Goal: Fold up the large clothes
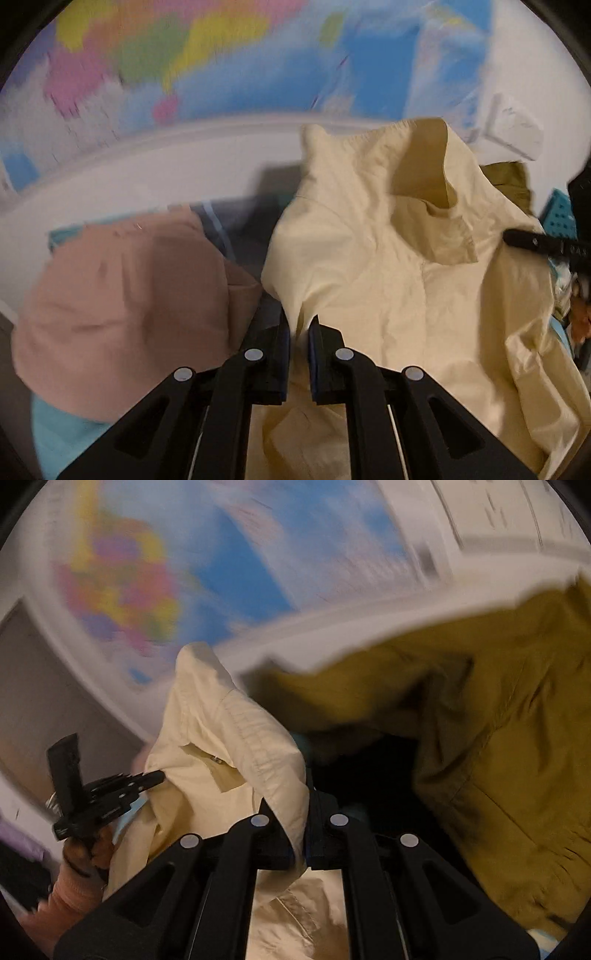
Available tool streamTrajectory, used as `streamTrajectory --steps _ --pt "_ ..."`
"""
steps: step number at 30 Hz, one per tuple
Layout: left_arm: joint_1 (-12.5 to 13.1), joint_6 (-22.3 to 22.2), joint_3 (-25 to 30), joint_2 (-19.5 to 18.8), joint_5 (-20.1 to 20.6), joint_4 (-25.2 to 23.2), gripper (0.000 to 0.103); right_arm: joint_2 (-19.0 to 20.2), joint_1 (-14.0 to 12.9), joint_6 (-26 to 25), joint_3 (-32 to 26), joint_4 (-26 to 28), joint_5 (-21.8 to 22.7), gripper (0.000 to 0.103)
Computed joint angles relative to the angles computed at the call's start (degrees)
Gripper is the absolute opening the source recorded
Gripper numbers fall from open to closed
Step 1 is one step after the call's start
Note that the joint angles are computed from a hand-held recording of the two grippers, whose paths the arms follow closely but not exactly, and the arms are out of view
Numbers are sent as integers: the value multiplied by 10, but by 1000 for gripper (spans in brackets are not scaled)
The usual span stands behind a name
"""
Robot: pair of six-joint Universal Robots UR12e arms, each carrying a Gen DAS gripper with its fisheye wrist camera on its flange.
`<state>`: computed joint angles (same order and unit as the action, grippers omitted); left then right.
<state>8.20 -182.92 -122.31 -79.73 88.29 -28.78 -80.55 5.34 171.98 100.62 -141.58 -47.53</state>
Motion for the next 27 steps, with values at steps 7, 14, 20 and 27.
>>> streamTrajectory --steps 7,14,20,27 --pt "20 -1 15 -10 -10 -37 39 14 0 56 -9 -23 -58 36" --pt "46 70 -43 73 -51 28 70 -109 -31 -21 88 -58 -66 82" --pt "35 118 -81 147 -89 11 77 -262 -20 -180 202 59 -127 97" --pt "18 141 -105 162 -117 19 78 -292 -1 -185 260 65 -206 34"
